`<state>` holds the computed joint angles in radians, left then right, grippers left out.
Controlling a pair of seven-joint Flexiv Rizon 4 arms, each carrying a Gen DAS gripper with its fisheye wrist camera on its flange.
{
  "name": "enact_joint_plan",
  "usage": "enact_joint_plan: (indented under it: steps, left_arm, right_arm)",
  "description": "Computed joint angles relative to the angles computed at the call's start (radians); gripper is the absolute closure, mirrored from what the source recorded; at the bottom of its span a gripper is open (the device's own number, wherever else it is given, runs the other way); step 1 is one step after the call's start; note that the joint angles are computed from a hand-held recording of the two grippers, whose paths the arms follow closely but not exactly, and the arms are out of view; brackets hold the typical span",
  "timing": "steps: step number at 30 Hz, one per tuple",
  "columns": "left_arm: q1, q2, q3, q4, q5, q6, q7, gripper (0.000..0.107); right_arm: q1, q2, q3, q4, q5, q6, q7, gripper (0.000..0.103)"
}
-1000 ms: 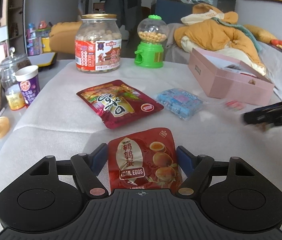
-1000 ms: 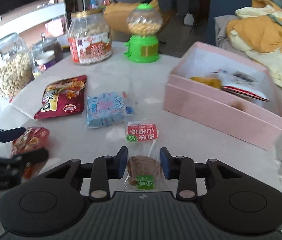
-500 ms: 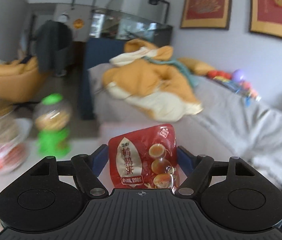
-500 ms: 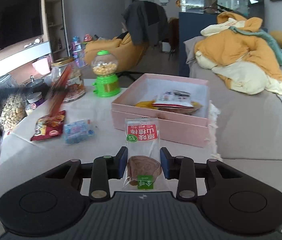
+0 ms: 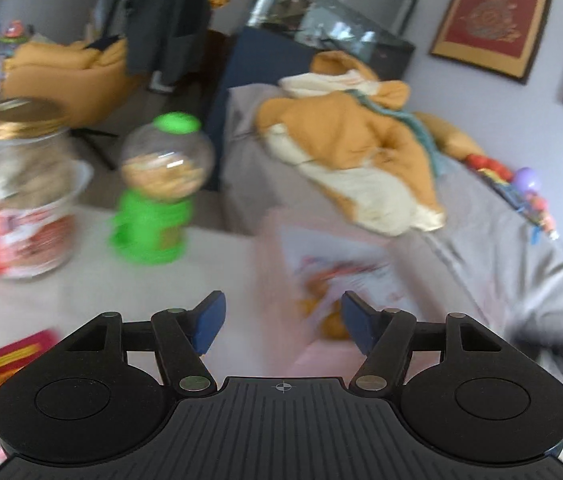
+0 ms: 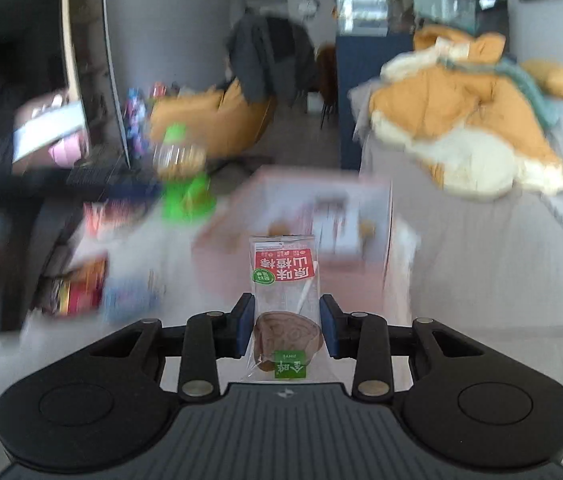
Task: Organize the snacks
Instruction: 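Drop the quail egg packet into the box with left tool while right tool drops the hawthorn packet in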
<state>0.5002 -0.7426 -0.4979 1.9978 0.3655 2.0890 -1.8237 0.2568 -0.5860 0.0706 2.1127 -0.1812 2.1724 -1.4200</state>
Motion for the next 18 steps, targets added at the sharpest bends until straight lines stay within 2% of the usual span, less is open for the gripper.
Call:
enact_joint_plan:
  steps: [2,3,4,5,6,7,8,9,10,15,18]
  left_arm:
    - [0.022,0.019,0.025,0.046,0.003,0.032,-0.013,0.037]
    - [0.023,0.032,0.049,0.069,-0.003,0.052,-0.022,0.037]
    - [0.025,0.046,0.079,0.093,-0.006,0.078,-0.032,0.037]
    - [0.028,0.059,0.105,0.114,-0.004,0.099,-0.041,0.037]
    - [0.026,0.072,0.138,0.134,-0.008,0.116,-0.05,0.037]
    - [0.02,0.085,0.181,0.157,-0.022,0.132,-0.058,0.037]
    - [0.008,0.092,0.215,0.171,-0.039,0.137,-0.066,0.037]
    - [0.005,0.093,0.245,0.183,-0.054,0.141,-0.075,0.037]
    - [0.014,0.088,0.257,0.185,-0.054,0.14,-0.087,0.037]
    - [0.087,0.049,0.253,0.202,-0.018,0.147,-0.152,0.037]
    - [0.119,0.028,0.224,0.195,0.035,0.145,-0.17,0.037]
  right_arm:
    - [-0.013,-0.015,0.01,-0.118,-0.02,-0.044,0.051,0.067]
    - [0.006,-0.03,-0.008,-0.179,-0.008,-0.06,0.056,0.058]
    - [0.051,-0.05,-0.055,-0.245,0.016,-0.084,0.04,0.044]
    - [0.079,-0.065,-0.091,-0.295,0.016,-0.131,0.037,0.039]
    - [0.126,-0.076,-0.152,-0.326,0.021,-0.18,0.067,0.039]
    - [0.165,-0.082,-0.179,-0.353,0.091,-0.241,0.041,0.039]
    - [0.175,-0.087,-0.183,-0.354,0.112,-0.268,0.039,0.039]
    - [0.158,-0.093,-0.168,-0.333,0.069,-0.251,0.072,0.039]
    - [0.127,-0.097,-0.12,-0.317,0.07,-0.246,0.052,0.039]
    - [0.12,-0.113,-0.059,-0.221,0.037,-0.248,0.056,0.039]
    - [0.127,-0.115,-0.023,-0.193,-0.003,-0.272,0.05,0.039]
